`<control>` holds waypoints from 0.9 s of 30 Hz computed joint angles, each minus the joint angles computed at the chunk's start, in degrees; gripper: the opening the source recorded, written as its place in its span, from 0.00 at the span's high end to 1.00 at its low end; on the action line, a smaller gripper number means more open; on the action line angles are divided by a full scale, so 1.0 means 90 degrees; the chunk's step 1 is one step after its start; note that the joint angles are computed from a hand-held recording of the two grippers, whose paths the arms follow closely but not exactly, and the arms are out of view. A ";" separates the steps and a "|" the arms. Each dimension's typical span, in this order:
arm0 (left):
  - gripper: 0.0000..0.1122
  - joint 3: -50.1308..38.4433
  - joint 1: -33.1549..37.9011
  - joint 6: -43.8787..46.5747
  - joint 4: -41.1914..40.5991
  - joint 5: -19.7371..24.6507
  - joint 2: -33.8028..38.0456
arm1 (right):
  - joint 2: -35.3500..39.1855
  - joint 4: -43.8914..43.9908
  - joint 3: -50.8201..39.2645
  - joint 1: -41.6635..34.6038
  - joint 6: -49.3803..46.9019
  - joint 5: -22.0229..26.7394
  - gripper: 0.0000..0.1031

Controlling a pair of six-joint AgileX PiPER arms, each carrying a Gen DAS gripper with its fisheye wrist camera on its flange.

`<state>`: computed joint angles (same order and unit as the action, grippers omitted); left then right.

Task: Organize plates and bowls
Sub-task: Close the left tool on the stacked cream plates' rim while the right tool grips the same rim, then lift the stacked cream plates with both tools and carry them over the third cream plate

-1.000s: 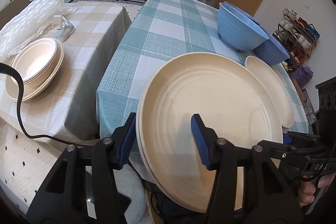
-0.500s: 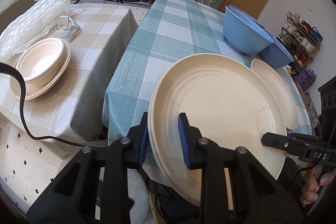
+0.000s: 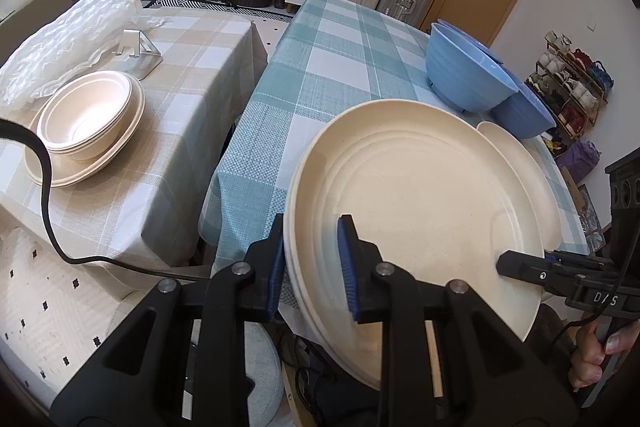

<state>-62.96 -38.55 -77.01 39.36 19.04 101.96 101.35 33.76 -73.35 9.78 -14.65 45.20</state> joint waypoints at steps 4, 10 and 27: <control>0.81 0.0096 -0.0061 -0.0250 0.0227 0.0067 -0.0153 | -0.0025 0.0017 -0.0027 0.0010 -0.0057 -0.0028 0.73; 0.81 0.0147 -0.0145 -0.0394 0.0365 0.0226 -0.0358 | -0.0105 0.0024 -0.0020 0.0038 -0.0169 -0.0102 0.73; 0.81 -0.0880 -0.0713 -0.0047 0.0343 0.1293 -0.0370 | -0.0714 0.0198 0.0325 -0.0393 -0.0581 -0.0272 0.73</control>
